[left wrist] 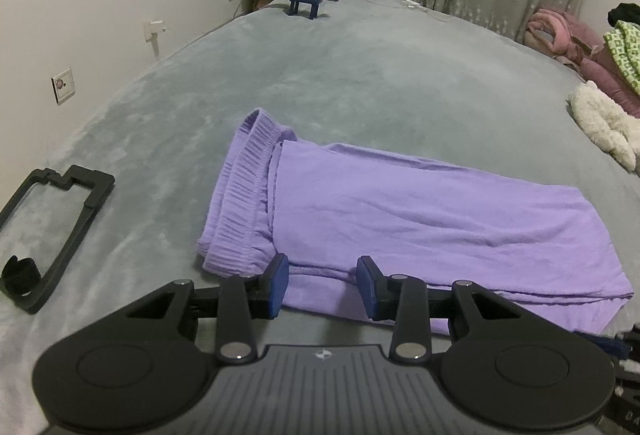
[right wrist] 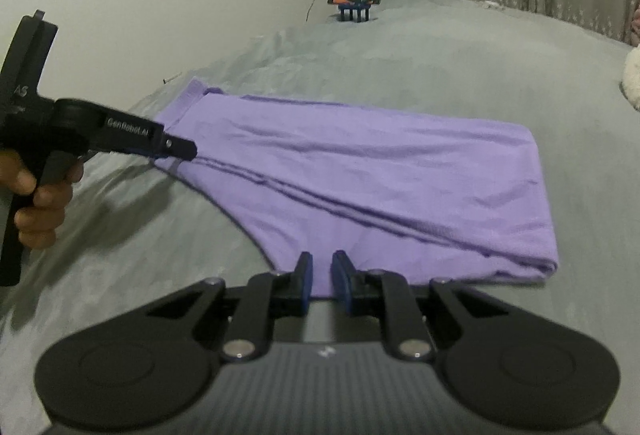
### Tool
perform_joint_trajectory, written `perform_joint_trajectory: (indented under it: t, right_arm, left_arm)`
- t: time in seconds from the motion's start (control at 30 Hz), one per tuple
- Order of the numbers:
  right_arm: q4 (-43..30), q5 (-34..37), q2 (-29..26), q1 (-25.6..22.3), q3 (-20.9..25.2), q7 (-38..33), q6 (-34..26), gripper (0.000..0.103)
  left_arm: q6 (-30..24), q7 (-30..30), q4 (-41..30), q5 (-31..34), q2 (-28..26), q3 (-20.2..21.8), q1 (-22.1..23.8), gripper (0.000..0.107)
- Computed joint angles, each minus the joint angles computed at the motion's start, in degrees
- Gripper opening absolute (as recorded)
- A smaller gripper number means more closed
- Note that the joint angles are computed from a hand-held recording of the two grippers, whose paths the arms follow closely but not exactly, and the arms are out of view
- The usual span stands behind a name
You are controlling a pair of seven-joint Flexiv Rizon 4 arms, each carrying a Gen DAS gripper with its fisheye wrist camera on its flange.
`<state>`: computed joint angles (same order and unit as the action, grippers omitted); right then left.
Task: Fold clothes
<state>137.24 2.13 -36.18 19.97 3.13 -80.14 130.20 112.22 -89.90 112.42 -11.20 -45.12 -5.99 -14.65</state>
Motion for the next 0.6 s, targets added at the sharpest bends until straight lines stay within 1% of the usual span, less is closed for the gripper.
perform_joint_trajectory:
  t: [0.07,0.1,0.17,0.3,0.47,0.53,0.6]
  right_arm:
    - [0.67,-0.89,0.56,-0.95,0.59,0.31,-0.28,0.013]
    - [0.95,-0.81,0.84,-1.04,0.62,0.40,-0.19,0.013]
    - [1.60,0.34,1.40,-0.94,0.46,0.69,0.87,0.015]
    - [1.98,5.34,1.74,-0.54,-0.54,2.38,4.30,0.018]
    - [1.48,9.52,1.41,-1.32,-1.22,6.29,5.28,0.020]
    - [1.35,10.05,1.09,-2.13,-1.02,8.07,6.13,0.022]
    - [1.30,9.94,0.58,-3.58,-0.49,10.36,7.21,0.027]
  left_arm:
    - [1.12,-0.77,0.35,0.68,-0.08,-1.24,1.17,0.036]
    - [2.04,-1.18,0.51,1.45,-0.23,-2.13,2.04,0.036]
    - [3.53,-1.53,0.65,2.48,-0.42,-2.61,2.41,0.036]
    - [6.04,-1.30,0.46,3.40,-0.97,-2.09,1.48,0.036]
    - [6.17,-0.88,-1.26,5.08,-2.57,-3.79,2.12,0.036]
    - [6.05,-0.40,-2.36,4.40,-3.29,-3.01,0.86,0.036]
    - [5.71,0.33,-3.35,3.08,-3.93,-1.69,-0.85,0.036]
